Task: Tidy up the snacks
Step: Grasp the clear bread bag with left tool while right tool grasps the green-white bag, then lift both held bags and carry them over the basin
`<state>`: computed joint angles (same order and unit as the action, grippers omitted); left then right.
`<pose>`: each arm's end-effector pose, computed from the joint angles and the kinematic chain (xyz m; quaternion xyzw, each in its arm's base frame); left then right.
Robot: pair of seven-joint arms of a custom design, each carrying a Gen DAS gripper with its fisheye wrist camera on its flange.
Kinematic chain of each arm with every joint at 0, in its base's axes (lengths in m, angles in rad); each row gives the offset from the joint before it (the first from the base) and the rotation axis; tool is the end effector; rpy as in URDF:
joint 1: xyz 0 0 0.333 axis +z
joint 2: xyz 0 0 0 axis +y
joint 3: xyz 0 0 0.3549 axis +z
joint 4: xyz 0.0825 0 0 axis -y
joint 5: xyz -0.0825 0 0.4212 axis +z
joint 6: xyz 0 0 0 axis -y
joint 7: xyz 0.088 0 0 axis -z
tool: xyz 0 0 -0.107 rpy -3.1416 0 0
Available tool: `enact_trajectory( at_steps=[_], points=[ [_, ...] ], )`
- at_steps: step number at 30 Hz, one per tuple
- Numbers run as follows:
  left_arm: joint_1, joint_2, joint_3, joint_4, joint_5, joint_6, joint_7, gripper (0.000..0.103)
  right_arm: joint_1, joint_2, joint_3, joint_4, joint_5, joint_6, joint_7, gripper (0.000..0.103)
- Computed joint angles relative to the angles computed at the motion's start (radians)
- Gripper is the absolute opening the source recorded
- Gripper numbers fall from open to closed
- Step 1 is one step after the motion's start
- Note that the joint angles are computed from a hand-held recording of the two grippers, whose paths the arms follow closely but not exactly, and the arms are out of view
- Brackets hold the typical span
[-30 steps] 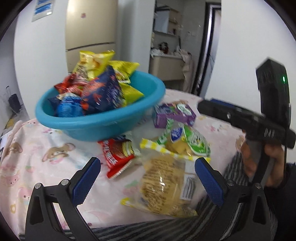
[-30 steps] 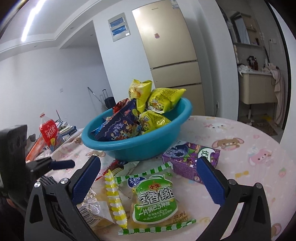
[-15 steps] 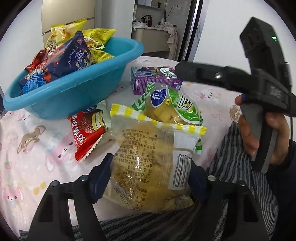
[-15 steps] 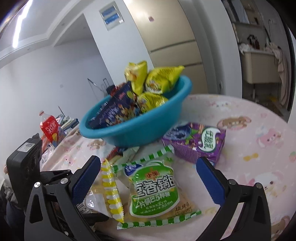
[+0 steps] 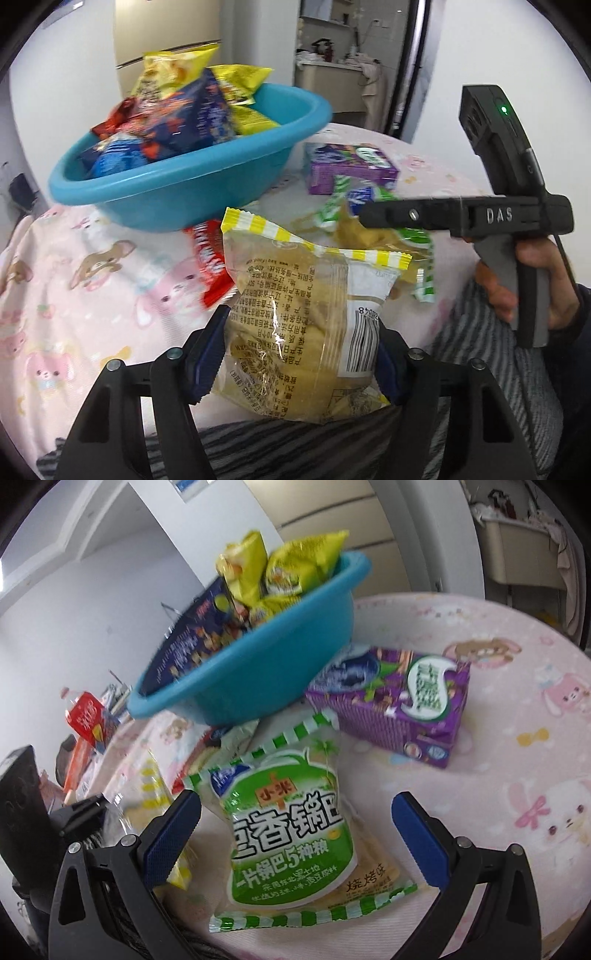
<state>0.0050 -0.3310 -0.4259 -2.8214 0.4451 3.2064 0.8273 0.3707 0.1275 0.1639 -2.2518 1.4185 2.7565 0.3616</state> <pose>0.3636 -0.2032 0.3646 -0.6108 0.7164 -0.2810 0.1863 0.5145 0.2562 0.3357 -0.7858 0.4826 0.0328 0.3854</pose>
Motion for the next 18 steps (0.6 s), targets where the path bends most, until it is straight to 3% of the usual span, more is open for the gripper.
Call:
enact_trajectory(
  at_steps=[5,9,13,18],
  points=[
    [0.023,-0.021,-0.01,-0.013,-0.004,-0.001,-0.026,0.071,0.01,0.013,0.007,0.002,-0.1,0.028,0.076,0.102],
    [0.05,-0.028,-0.032,-0.013,-0.003,0.0,-0.041,0.071,0.001,0.011,0.011,0.004,-0.08,0.007,0.05,0.076],
    [0.087,-0.035,-0.067,-0.015,-0.004,0.026,-0.055,0.071,-0.001,-0.006,0.012,-0.005,-0.027,0.008,-0.005,0.064],
    [0.063,-0.044,-0.045,-0.027,-0.022,0.058,-0.037,0.071,0.0,-0.042,0.0,-0.023,0.084,-0.015,-0.125,0.061]
  ],
)
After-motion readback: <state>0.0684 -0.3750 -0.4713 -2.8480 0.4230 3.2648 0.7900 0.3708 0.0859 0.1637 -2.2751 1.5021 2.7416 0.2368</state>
